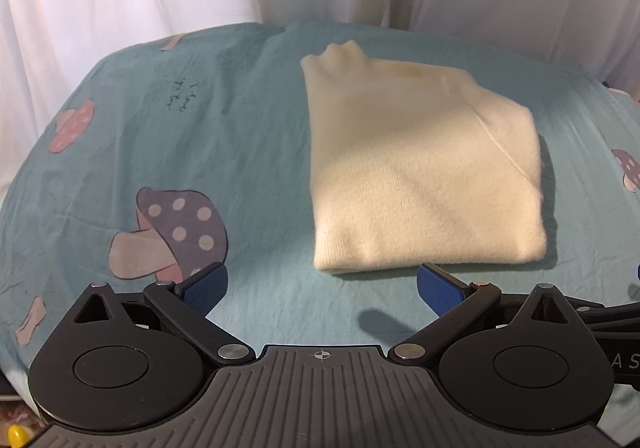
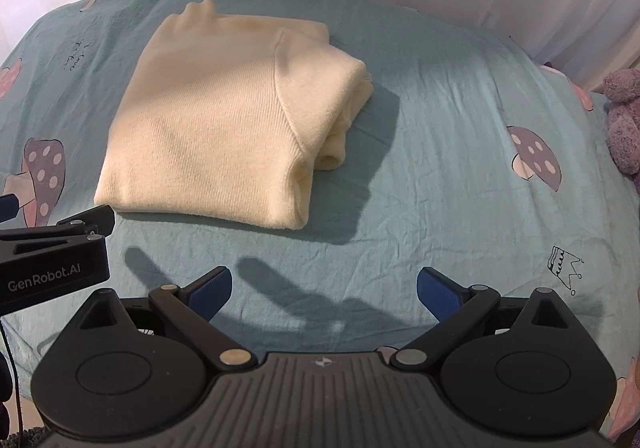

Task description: Fold small clothes

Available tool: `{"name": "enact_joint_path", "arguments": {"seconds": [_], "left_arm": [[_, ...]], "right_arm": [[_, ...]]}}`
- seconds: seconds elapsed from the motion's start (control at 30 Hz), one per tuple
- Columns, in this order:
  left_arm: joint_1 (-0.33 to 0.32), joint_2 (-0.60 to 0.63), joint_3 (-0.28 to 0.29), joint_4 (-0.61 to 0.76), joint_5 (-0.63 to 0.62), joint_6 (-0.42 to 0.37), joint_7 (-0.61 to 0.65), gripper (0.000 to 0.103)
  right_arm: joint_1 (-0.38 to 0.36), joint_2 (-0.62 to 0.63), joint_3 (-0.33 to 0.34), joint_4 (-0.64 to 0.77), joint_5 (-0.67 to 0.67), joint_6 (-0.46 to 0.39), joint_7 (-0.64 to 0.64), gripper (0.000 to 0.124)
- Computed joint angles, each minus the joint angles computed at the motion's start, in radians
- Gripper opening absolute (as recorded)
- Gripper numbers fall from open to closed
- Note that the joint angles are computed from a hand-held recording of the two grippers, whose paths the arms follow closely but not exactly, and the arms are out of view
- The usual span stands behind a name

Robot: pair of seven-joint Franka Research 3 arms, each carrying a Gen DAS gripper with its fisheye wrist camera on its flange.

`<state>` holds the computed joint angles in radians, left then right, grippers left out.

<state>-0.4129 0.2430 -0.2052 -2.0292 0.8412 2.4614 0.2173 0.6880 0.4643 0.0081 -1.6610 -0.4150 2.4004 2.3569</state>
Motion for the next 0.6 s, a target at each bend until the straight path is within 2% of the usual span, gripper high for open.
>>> {"name": "enact_joint_path", "arguments": {"seconds": [0.6], "left_arm": [[0.001,0.000,0.002,-0.001,0.004,0.022,0.003,0.103]], "right_arm": [[-0.003,-0.011,0.001,-0.015,0.007,0.012,0.021,0.099]]}}
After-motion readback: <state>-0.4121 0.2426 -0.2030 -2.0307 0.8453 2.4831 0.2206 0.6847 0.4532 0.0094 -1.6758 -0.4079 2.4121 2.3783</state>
